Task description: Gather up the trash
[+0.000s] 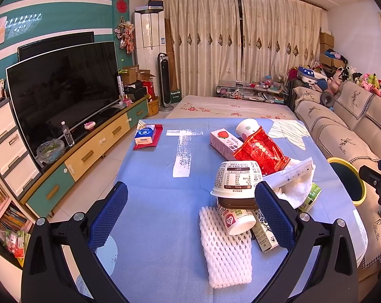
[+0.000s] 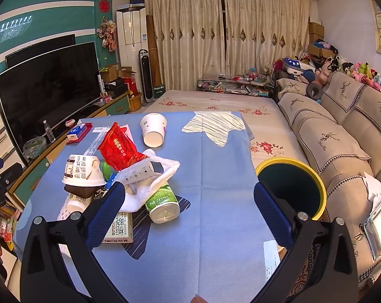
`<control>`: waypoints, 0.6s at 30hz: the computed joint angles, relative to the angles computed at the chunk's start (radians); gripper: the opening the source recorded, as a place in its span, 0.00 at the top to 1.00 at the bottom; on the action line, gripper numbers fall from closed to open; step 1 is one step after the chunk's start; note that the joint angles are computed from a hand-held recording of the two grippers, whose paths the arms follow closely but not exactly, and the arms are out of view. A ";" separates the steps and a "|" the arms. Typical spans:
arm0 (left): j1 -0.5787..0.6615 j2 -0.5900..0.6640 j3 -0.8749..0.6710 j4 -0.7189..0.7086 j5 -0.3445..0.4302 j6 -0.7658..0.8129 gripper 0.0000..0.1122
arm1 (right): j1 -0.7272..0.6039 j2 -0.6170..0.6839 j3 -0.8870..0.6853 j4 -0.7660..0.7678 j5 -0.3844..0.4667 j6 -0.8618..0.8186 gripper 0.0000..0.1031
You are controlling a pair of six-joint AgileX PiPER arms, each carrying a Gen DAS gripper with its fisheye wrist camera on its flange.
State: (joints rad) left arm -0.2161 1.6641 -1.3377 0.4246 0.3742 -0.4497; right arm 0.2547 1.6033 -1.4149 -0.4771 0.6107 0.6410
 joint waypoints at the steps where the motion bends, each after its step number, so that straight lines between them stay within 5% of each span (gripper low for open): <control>1: 0.000 0.000 0.000 -0.001 0.000 0.001 0.12 | 0.000 0.001 0.000 0.004 0.000 -0.002 0.06; 18: -0.003 0.010 -0.010 -0.011 0.011 0.016 0.12 | -0.025 0.007 0.005 0.089 -0.019 -0.078 0.06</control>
State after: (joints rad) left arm -0.2190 1.6737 -1.3480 0.4135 0.3856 -0.4334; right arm 0.2301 1.6099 -1.4102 -0.3876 0.5914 0.5627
